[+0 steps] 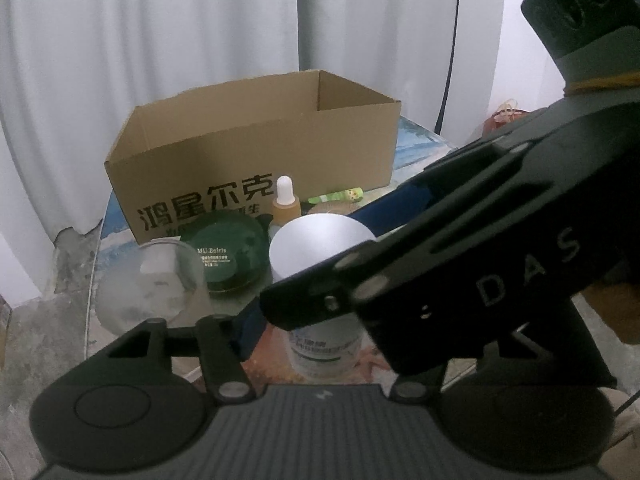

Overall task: Organize rigid objects
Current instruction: 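Close the right gripper around the white pill bottle, then lift the white pill bottle with the right gripper over the cardboard box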

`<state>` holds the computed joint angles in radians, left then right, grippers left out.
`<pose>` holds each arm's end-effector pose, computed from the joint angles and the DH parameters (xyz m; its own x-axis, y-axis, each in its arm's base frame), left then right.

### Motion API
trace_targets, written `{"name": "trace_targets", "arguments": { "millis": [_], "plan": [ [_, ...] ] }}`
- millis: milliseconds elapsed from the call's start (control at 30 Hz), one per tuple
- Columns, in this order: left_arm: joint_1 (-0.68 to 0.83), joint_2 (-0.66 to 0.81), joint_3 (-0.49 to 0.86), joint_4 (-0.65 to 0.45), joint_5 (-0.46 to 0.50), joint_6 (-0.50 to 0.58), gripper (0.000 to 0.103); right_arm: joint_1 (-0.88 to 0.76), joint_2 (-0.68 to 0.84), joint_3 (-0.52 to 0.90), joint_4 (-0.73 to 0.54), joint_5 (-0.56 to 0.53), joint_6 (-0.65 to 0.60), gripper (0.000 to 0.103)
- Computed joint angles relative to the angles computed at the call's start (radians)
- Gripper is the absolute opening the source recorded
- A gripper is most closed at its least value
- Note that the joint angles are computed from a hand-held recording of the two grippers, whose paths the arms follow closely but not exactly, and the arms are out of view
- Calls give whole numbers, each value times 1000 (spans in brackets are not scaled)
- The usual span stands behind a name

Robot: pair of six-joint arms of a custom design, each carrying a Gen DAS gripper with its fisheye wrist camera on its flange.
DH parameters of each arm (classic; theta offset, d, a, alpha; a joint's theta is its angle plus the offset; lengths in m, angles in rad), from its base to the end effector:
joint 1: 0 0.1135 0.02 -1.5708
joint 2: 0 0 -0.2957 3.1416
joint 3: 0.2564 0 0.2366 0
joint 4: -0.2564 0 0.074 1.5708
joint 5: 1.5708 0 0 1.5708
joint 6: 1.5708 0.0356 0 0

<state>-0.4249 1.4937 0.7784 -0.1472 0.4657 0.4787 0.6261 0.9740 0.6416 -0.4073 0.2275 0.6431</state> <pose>0.2469 -0.1292 0.2232 -0.3219 0.5974 -0.7345 0.8819 0.4714 -0.0030 0.1425 0.0931 0.2669 -0.6985 0.2159 -0.6823 -0.0213 0.9467 0.3213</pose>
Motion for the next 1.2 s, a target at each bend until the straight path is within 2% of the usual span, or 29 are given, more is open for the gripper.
{"name": "trace_targets", "arguments": {
  "millis": [167,667,833,1000,1200],
  "plan": [
    [-5,6,2,3,-2,-2,55,-6,4,10,-14,-1,-3,56],
    [-17,-31,4,-9,-19,-19,54,18,-26,14,-31,27,-3,56],
    [-30,-101,-8,-22,-38,-26,54,97,-73,36,-76,103,27,56],
    [-42,-194,-3,-64,-62,-49,54,221,-116,87,-147,222,60,56],
    [-51,-266,66,-129,-88,-59,54,341,-126,197,-225,356,41,56]
  ]
}}
